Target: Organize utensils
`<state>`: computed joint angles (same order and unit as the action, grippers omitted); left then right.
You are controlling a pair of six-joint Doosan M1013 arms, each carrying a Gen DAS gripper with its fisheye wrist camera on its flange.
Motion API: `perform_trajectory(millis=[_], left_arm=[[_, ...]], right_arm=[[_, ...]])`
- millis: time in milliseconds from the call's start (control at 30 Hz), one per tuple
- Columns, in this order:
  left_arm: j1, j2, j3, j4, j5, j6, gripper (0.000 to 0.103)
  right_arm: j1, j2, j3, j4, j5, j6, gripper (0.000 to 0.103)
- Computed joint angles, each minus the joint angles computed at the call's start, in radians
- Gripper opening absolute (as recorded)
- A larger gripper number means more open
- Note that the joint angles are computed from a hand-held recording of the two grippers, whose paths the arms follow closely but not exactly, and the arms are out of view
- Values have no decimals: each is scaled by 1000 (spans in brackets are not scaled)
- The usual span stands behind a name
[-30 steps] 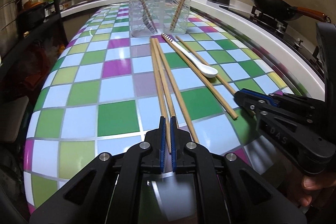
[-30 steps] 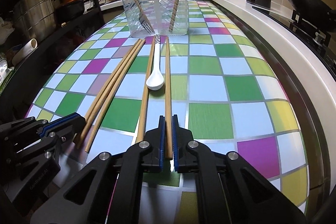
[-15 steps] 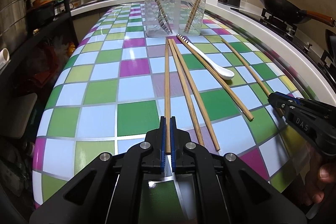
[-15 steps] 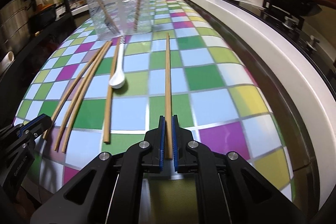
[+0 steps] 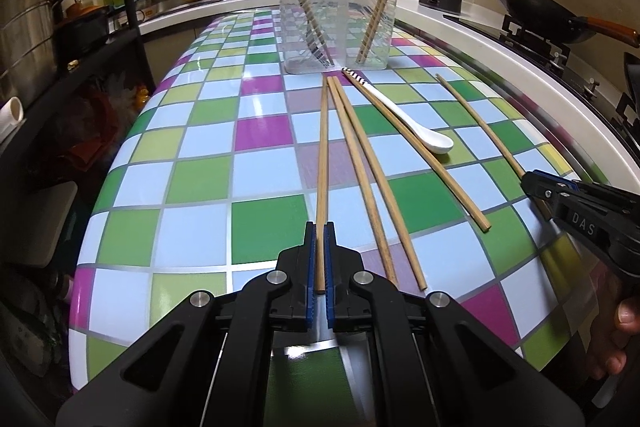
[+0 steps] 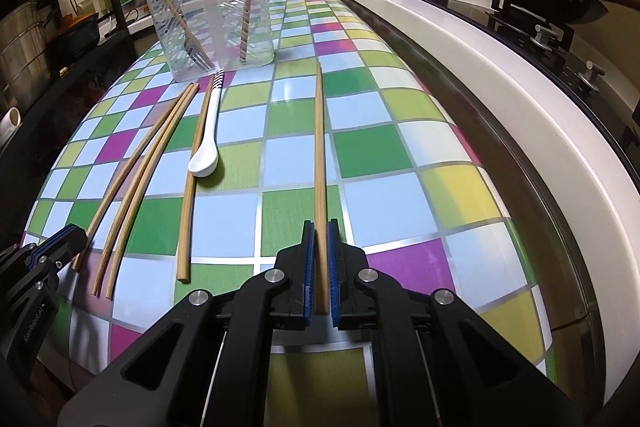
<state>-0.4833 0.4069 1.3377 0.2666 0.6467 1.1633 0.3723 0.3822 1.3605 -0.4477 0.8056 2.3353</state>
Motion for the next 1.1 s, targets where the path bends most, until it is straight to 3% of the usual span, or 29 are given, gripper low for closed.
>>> perform_trajectory(millis=[1100], left_arm=[[2, 14, -19, -31, 3, 24, 4]], right_arm=[[-8, -2, 1, 15, -8, -24, 7]])
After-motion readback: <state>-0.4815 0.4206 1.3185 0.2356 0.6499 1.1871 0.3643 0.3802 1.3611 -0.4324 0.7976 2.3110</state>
